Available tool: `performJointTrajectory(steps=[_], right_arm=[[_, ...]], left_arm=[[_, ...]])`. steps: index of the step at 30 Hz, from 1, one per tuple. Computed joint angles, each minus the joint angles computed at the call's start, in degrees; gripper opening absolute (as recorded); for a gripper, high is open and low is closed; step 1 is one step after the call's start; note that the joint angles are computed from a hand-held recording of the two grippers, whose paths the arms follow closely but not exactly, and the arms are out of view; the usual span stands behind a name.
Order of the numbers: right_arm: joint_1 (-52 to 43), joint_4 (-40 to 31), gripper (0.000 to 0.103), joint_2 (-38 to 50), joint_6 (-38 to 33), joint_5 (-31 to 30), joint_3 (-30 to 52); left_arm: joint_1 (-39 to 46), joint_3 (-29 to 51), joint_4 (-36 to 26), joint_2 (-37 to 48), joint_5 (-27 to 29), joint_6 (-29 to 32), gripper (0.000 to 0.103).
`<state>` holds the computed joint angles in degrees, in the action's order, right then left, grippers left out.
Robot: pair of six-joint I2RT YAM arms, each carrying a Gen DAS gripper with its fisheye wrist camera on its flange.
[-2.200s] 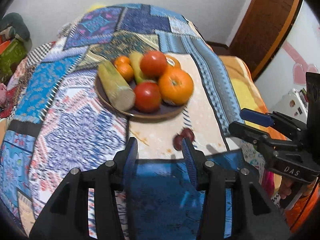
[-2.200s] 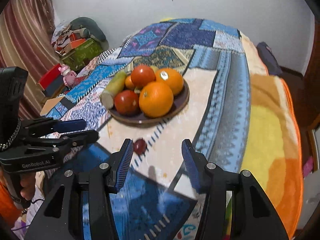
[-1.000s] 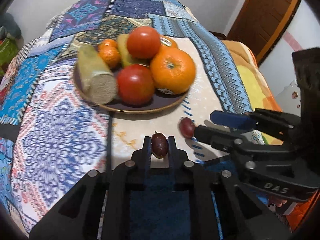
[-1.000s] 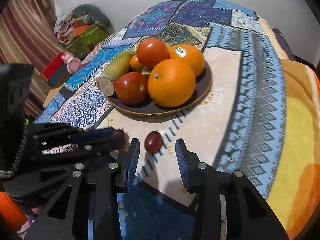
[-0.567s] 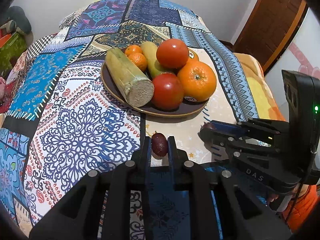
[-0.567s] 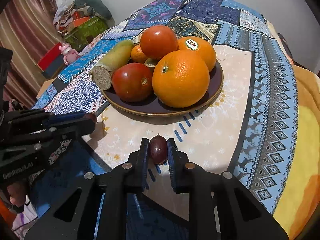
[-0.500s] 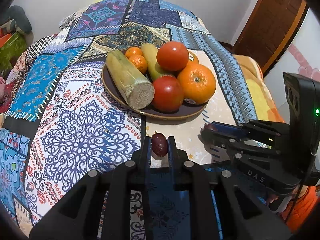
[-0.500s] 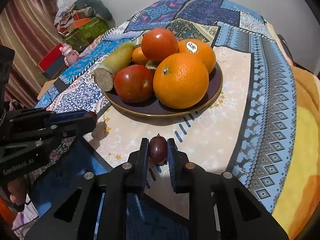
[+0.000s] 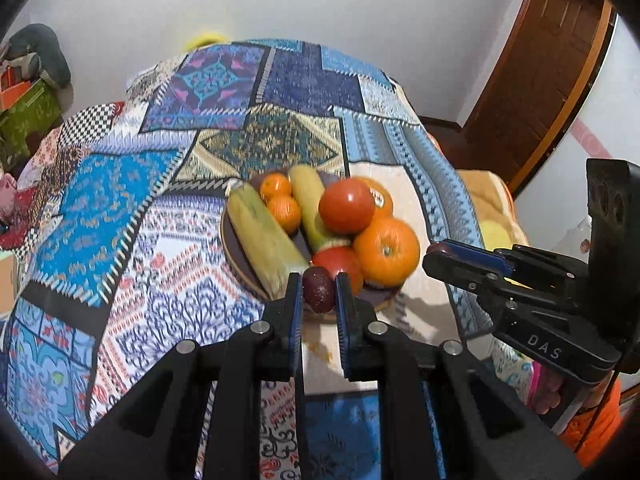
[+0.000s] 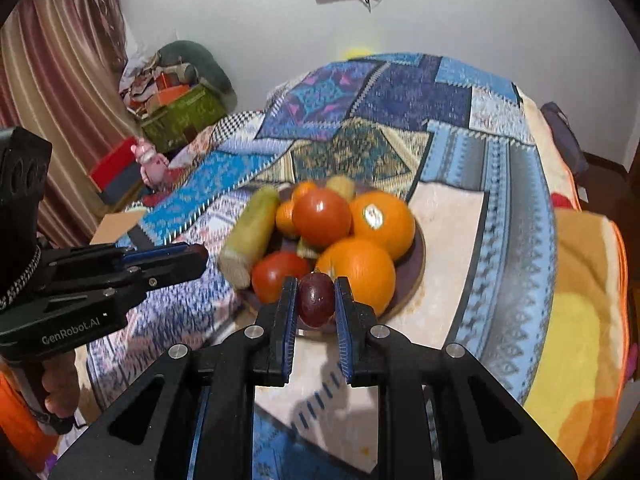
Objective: Organize fruits
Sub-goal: 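Lower both plums onto the purple plate and open both tools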
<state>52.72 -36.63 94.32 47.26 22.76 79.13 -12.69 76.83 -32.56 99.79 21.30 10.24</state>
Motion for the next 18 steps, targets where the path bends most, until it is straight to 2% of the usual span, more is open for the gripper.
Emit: performJointTrajectory(steps=[11,18], right_arm=[[-3.59,0.92,0.017,6.66,-5.02,-2.83,6.68],[-5.00,0.79,0.018,8.42,-5.62,-5.01,7.47]], left_arm=[[-1.71,8.34,-0.81,7.38,-1.28,-0.99,0.015],[-2.17,11.80,-1.36,11.49,-2.03,-0.75,0.016]])
